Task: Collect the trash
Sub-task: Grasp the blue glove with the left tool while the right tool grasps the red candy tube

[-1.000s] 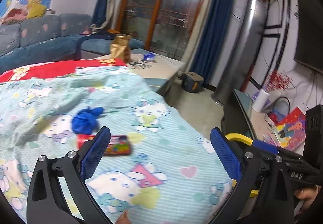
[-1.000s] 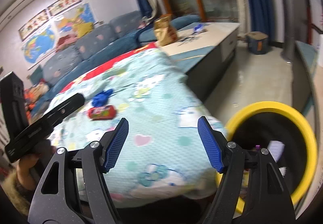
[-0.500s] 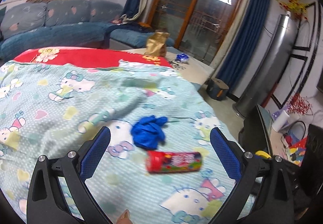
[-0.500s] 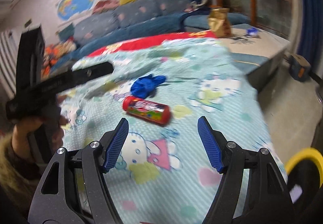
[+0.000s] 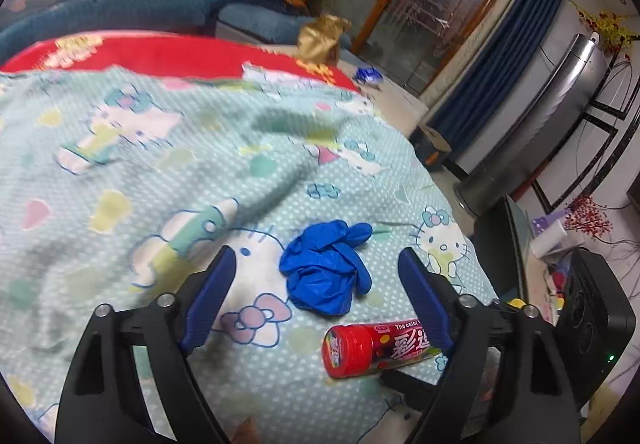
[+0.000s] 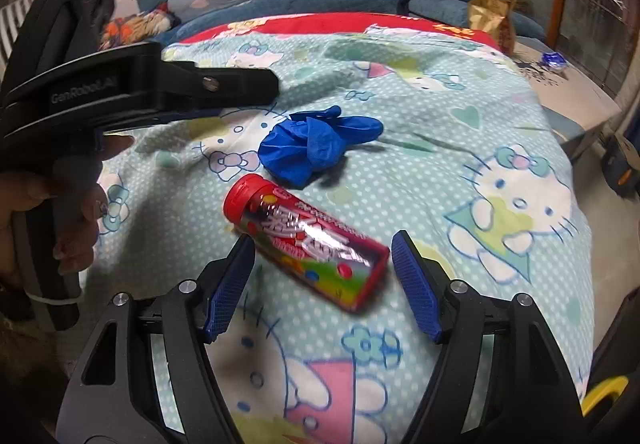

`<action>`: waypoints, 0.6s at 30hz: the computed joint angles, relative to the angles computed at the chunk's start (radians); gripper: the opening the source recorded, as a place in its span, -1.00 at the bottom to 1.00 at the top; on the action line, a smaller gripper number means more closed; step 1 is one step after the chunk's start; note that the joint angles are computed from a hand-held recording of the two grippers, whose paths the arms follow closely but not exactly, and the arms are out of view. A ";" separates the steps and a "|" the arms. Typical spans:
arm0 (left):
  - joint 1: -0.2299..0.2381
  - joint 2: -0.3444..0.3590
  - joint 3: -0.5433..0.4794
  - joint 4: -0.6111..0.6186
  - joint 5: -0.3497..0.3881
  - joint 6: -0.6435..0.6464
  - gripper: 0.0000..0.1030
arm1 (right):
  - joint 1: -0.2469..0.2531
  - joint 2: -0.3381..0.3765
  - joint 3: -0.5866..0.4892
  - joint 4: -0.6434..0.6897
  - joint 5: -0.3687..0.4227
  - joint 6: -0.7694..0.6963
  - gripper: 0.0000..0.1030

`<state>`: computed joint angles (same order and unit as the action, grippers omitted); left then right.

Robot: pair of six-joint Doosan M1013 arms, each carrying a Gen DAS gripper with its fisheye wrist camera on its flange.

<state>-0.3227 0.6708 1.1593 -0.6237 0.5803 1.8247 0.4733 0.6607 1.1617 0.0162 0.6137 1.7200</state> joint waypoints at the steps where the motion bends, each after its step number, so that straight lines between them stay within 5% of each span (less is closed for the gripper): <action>1: 0.002 0.011 -0.014 -0.011 0.023 0.000 0.45 | -0.002 0.005 -0.008 0.019 0.009 -0.021 0.22; 5: 0.005 0.037 -0.040 -0.048 0.065 0.002 0.31 | -0.008 0.018 -0.021 0.061 0.026 -0.054 0.10; 7: 0.008 0.048 -0.050 -0.074 0.086 0.003 0.19 | -0.009 0.014 -0.011 0.076 0.017 -0.067 -0.33; 12: 0.010 0.063 -0.061 -0.096 0.112 -0.005 -0.13 | -0.011 -0.010 0.031 0.122 -0.020 -0.093 -0.81; 18: 0.007 0.063 -0.055 -0.115 0.121 0.008 -0.47 | -0.003 -0.050 0.101 0.223 -0.068 -0.177 -0.86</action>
